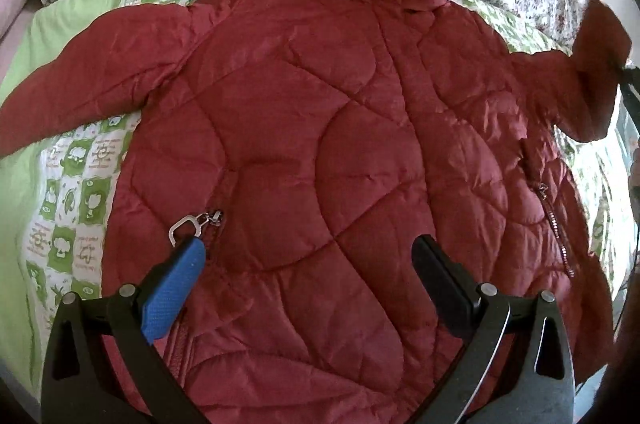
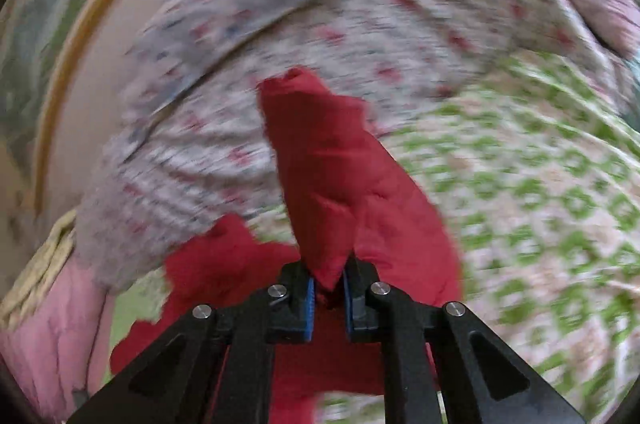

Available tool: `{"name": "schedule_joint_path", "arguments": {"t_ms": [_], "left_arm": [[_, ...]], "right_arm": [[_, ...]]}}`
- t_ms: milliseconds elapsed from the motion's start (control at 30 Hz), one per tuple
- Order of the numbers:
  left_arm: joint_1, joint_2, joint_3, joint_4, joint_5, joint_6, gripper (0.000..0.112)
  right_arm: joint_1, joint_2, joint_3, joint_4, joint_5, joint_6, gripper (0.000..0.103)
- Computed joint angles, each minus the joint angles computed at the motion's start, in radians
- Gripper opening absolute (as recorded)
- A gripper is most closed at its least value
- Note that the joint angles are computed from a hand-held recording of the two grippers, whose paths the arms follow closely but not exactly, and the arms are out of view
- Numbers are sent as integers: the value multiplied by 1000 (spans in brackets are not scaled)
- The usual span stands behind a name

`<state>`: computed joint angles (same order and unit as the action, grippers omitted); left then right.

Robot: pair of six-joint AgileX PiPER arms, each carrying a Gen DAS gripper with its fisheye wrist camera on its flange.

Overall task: Fold large clothes
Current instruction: 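Grasp the red jacket's sleeve cuff with the right gripper, then fold the held sleeve across the jacket body with the right gripper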

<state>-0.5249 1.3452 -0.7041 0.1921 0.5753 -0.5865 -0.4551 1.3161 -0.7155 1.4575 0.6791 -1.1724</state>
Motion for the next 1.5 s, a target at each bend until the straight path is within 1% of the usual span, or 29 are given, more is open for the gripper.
{"name": "schedule_joint_path", "arguments": {"t_ms": [100,167,233,267,333,433,467,533,567,667,700,767,833,900,967,1000,1067,1133,1200,1233,1267,1300,1333,1367,1400,1433,1467,1500], "left_arm": [[33,-19,7,-49,-6,55,103],[73,-29,9,-117,-9,131,103],[131,-32,9,-233,-9,263,103],[150,-32,7,-269,-8,303,103],[194,-37,3,-333,-3,380,103],[255,-48,-3,-412,5,480,103],[299,-47,-11,-476,13,555,103],[384,-32,-34,-607,43,703,103],[420,-17,-49,-655,60,760,103],[538,59,-120,-810,122,933,103],[556,80,-139,-833,137,951,103],[616,170,-212,-924,188,1027,103],[646,242,-277,-971,231,1047,103],[674,358,-375,-1046,294,1080,103],[682,459,-466,-1089,345,1072,103],[683,490,-496,-1105,366,1073,103],[672,583,-588,-1114,408,1037,103],[665,637,-639,-1152,436,1041,103],[636,655,-671,-1138,411,1036,103],[623,649,-674,-1130,396,1046,103],[612,648,-681,-1121,385,1052,94],[605,647,-688,-1116,381,1062,74],[600,650,-698,-1124,398,1079,61],[599,656,-712,-1120,413,1074,46],[600,662,-723,-1113,412,1076,37],[591,655,-725,-1097,400,1077,32],[586,656,-732,-1083,393,1073,22],[583,655,-735,-1075,389,1074,20]], "right_arm": [[188,-26,-22,-19,-61,76,10],[318,-11,-43,-4,-103,98,10],[440,29,-71,23,-148,98,10],[478,43,-79,33,-162,96,10],[612,115,-128,56,-218,96,10],[753,226,-197,67,-278,99,10],[783,250,-208,66,-295,100,10],[878,352,-290,-26,-359,186,10],[909,392,-319,-57,-373,219,10],[969,503,-403,-147,-386,312,10],[995,537,-428,-189,-398,347,10],[1034,595,-475,-286,-411,437,11],[1067,636,-506,-347,-418,487,12],[1094,643,-507,-385,-439,508,15],[1113,648,-512,-413,-454,522,15],[1116,648,-513,-410,-457,514,15],[1123,654,-523,-427,-463,525,15],[1128,659,-531,-475,-465,567,16],[1125,662,-537,-483,-462,576,16],[1121,663,-533,-448,-459,544,17],[1118,662,-533,-434,-455,532,17],[1118,665,-535,-417,-452,519,19],[1114,665,-532,-392,-445,496,22],[1113,665,-533,-391,-440,495,24],[1115,663,-529,-397,-442,501,30],[1118,657,-523,-383,-446,483,37],[1121,651,-519,-381,-450,480,39],[1123,646,-518,-404,-450,502,42]]}}
